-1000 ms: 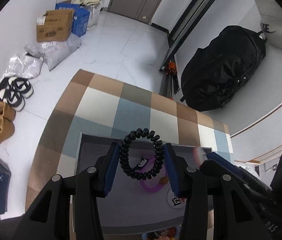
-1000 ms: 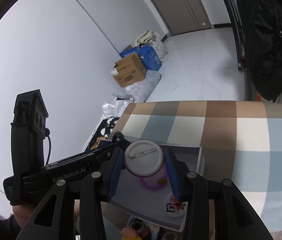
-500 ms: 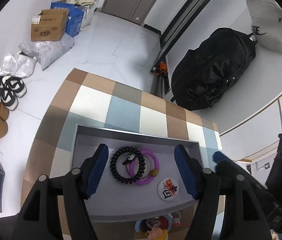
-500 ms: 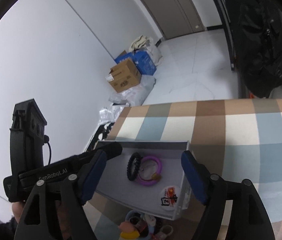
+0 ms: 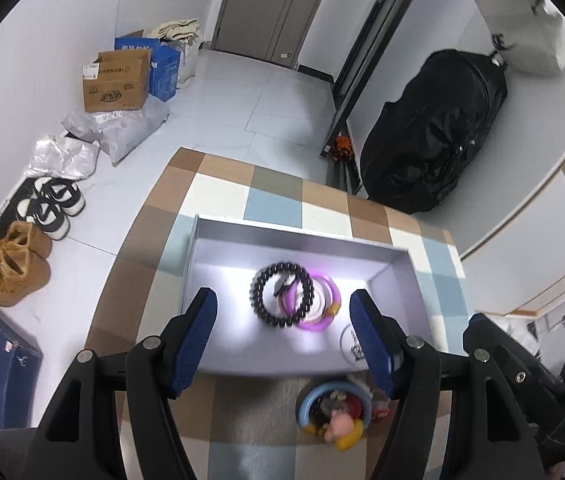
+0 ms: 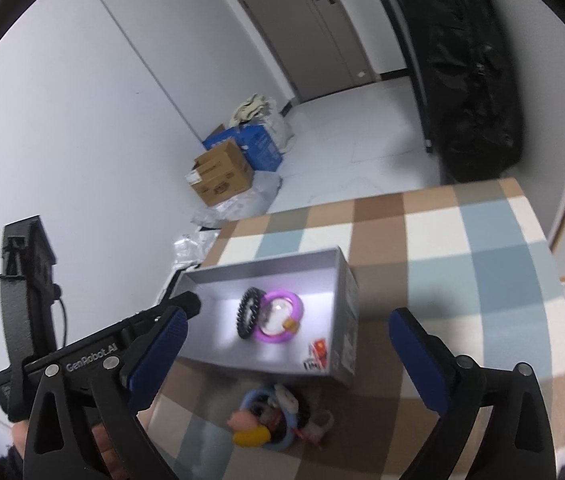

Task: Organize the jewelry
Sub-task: 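Withdraw both tools from the box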

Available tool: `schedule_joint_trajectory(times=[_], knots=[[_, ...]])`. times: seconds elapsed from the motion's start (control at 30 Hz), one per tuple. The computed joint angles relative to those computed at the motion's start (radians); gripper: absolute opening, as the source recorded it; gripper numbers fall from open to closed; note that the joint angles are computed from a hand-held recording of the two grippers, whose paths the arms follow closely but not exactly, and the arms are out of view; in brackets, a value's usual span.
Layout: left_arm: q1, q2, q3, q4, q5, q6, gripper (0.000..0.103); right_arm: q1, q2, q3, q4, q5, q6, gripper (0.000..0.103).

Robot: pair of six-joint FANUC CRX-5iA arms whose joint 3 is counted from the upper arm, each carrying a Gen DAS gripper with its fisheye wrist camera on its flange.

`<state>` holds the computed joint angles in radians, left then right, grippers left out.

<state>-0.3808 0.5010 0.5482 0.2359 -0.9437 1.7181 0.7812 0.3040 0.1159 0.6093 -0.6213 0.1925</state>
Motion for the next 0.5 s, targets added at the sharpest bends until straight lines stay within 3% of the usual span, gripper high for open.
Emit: schedule_joint_trajectory(times=[0.13, 0.2, 0.5], knots=[[-0.015, -0.039, -0.042, -0.034, 0.017, -0.014, 0.066, 0.021, -0.02, -0.035, 0.063, -0.032, -0.066, 0.103], [-0.021, -0.058, -0.066, -0.049, 0.027, -0.012, 0.075, 0.034, -0.021, -0.041, 0.111, -0.072, -0.105, 0.103], [-0.037, -0.134, -0.165, -0.1, 0.06, 0.043, 0.076, 0.088, -0.043, -0.074, 0.108, -0.126, -0.091, 0.103]])
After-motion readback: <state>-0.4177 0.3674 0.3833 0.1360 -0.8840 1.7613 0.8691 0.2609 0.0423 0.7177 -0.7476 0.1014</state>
